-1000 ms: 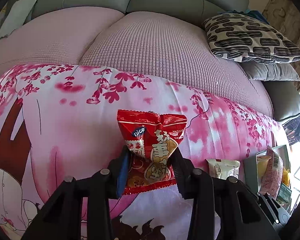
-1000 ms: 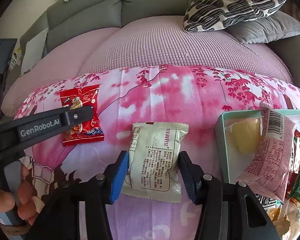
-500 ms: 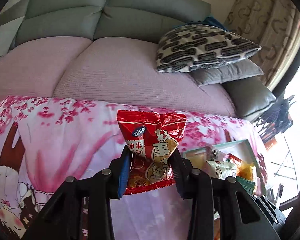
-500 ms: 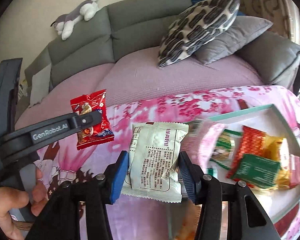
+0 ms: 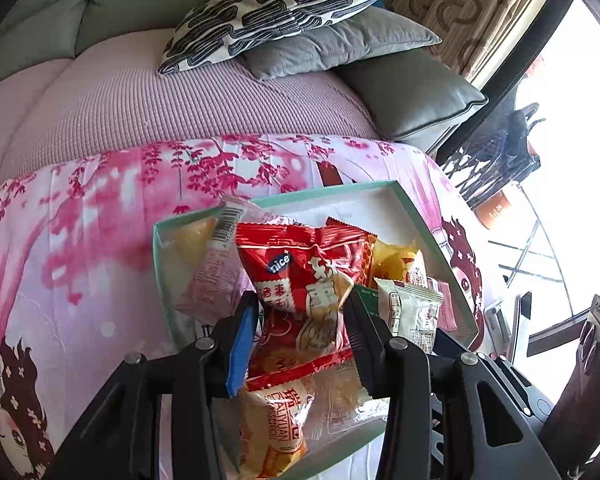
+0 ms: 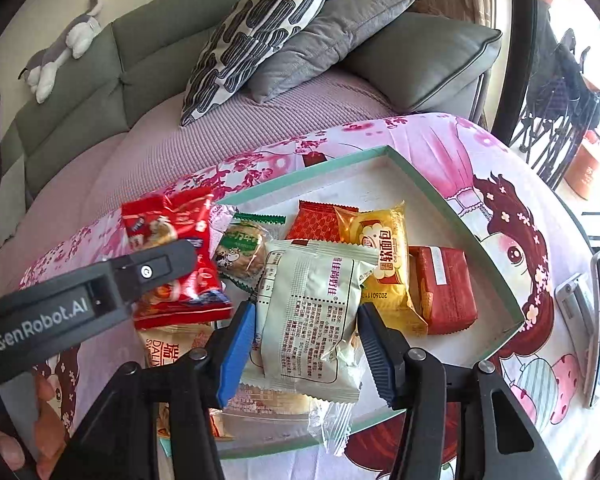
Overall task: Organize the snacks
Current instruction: 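Carry both packs over the tray, lower them in and open both tools, then withdraw both tools away from the filled tray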
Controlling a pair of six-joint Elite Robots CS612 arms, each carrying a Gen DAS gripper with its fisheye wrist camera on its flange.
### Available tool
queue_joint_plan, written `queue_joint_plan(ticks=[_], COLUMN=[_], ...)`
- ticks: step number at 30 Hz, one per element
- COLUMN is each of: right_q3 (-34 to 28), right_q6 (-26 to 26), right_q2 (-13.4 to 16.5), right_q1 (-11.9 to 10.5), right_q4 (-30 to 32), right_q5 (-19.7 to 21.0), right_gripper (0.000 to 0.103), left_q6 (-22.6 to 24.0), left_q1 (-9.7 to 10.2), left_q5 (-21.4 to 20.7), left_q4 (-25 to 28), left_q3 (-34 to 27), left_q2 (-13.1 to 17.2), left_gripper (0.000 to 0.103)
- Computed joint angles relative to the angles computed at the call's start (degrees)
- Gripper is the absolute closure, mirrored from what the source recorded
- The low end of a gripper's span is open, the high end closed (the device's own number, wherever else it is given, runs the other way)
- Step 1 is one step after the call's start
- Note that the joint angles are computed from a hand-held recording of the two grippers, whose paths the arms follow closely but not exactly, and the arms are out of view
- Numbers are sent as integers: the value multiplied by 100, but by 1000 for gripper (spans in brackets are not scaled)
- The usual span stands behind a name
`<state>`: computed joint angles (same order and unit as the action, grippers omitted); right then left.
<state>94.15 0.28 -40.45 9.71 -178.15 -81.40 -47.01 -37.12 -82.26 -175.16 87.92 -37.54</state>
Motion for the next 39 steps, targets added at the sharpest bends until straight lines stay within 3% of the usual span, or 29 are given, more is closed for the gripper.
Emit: queue_joint_plan(ticks=[2,5,8,9,13,15,21,27,31,36,39], right_q3=[54,145,304,375,613,733,1070,1143,1095,1060,1082], right_q6=[-15,0,-58,-79,-187,-326,-493,-610,-606,-685,-722], right_q2=[-26,-72,-156,-190,-294,-337,-407,-376,-297,-226,-207], right_q1=[-16,-37,-48,-49,-21,30,100,159,185,217,216], right_q4=[-23,-63,-160,-223,-352,-407,-695,-872,-874,-820,-922], right_q5=[-5,6,68,91,186,120,151,45,-85,-292,-250], right_gripper=[37,36,22,16,10,0,0,0,0,0,0], left_q6=[-110,-382,-721,-862,-1428,-1780,-2259,-2993,-3186,-3322,-3329], left_q1=[-20,-85,-221,-274,-483,-571,-815,-939,-911,-872,-875], left_q5=[49,210,712,916,1625,1894,2448,2982,2777,2539,2490], left_q4=[31,-162,-206,-174,224,439,453,1558,1599,2130,1987], left_q3=[44,306,672,802,1266,1458,1976,2022,2030,1896,1937], left_q2=[-31,-154,-347,-413,-649,-743,-925,-1033,-973,-888,-875], left_gripper=[41,37,20,18,10,2,2,2,2,2,2])
